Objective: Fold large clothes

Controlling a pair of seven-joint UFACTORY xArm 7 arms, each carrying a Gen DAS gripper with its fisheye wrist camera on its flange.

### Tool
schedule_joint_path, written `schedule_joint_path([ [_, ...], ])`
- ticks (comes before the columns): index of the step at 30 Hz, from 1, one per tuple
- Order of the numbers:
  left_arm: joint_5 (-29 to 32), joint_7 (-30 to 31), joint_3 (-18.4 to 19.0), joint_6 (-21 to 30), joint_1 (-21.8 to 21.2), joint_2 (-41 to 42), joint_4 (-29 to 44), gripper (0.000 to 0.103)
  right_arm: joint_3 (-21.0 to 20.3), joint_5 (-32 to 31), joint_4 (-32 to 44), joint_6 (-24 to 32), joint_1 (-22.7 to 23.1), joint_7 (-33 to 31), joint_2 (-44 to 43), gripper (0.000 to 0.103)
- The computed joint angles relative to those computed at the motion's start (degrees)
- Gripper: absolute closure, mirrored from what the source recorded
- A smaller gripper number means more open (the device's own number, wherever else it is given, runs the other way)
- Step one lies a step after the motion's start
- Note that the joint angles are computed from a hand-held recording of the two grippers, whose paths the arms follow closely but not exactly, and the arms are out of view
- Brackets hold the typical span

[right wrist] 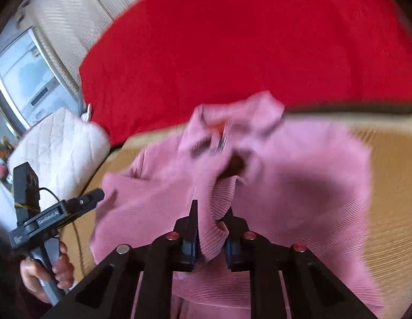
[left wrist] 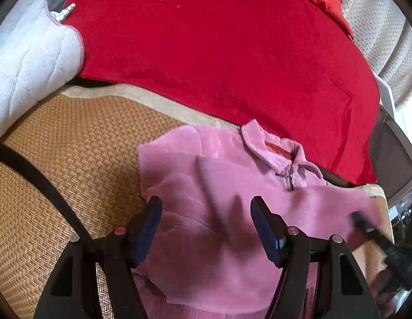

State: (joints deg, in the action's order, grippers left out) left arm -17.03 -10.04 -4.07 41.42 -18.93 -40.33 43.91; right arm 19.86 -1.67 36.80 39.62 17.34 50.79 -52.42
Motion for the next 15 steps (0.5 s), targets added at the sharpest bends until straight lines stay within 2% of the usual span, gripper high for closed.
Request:
schedule_joint_path([
  [2,0.35,-0.2,-0.57,-0.6,0.02,-0.03,-0.18,0.033,1.75,-3.4,1.14,3.29,-3.01,0.79,-3.97,0.087],
  [4,1.05,-0.04,-1.25,-0.55,-0.25,0.53,-0.05,0.033,0.33,-4.2,0.84,5.54,-3.92,0.24,-6.87,0.087],
  [6,2.64,0.09,-2.59,-0.08,-0.29,1.5,0.31,0.033,-3.75,-1.52,-0.5,9.46,-1.86,-2.21,-7.46,0.086],
  [7,3.38,0.14,-3.06,0.34,-0.32,1.95,0.53,0.033,-5.03,0.23,-1.75,11.31,-1.93,-1.69,-8.05,0.083],
  [9,5.35,0.05,-4.27,2.04,-0.15,3.22,1.31,0.033,-9.28,5.23,-4.96,15.27,-1.23,-0.83,-8.87,0.083],
  [10,6.16,-0.1,-4.77,2.49,-0.06,3.59,1.49,0.033,-12.26,8.44,-6.61,16.3,-0.12,-1.4,-9.3,0.083],
  [12,7.31,-0.19,-5.24,2.7,-0.05,3.71,1.57,0.033,-17.04,14.97,-10.96,14.67,0.41,-1.39,-13.44,0.082],
  [13,7.49,-0.12,-5.19,2.59,-0.22,3.6,1.53,0.033,-17.6,16.15,-11.81,14.89,-0.71,-0.95,-15.77,0.082],
  [15,6.75,0.37,-4.48,2.12,-1.05,3.16,1.17,0.033,-16.43,14.15,-10.46,17.67,-4.65,-0.6,-18.78,0.079],
])
